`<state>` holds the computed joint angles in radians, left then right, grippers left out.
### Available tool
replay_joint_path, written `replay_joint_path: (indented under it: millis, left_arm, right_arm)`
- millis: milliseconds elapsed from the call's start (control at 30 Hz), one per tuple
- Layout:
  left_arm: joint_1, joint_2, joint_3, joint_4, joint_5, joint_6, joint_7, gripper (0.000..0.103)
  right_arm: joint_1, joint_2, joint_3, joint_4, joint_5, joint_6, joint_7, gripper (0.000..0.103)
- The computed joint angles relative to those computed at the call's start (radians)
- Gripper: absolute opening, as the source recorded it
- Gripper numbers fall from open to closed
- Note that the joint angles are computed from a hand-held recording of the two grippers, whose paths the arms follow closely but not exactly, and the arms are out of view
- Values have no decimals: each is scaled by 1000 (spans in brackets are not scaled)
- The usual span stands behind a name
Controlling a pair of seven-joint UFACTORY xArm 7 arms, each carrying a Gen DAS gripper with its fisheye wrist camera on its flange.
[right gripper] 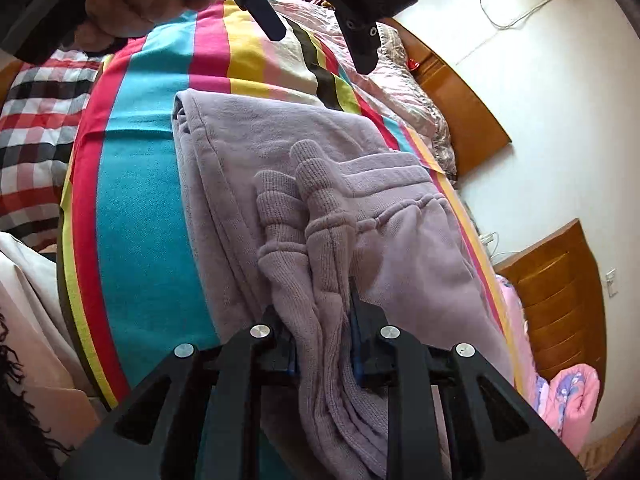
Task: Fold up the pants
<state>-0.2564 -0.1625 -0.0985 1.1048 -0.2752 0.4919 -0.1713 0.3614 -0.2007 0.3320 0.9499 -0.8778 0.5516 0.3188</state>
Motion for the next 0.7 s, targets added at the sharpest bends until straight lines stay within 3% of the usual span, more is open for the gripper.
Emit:
replay_joint_path:
  millis: [100,200,433,600,667,700]
  left_arm:
    - [-63,3,54,5,-262,73,196,101]
    - [-75,34,64,54,-462,180,312,101]
    - [-30,106,23,150,-612,431,315,101]
    - [7,274,-17,302,-710,547,311,99]
    - [13,342,-45,367,-710,554,299,81]
    - [10,367,-55,394,-679,542,274,63]
  right_arm:
    - [73,-32,-100,-16,100,-41,-22,21]
    - [-22,-54,-8,-29,105,-70,-25,21]
    - [-77,-118,25,-72,90,-152,39,21]
    - [-108,-144,42,-92,113,-188,30,21]
    - [-109,-148,40,-97,143,-191,21,22]
    - [-105,-146,32,-95,169,-182,2,23]
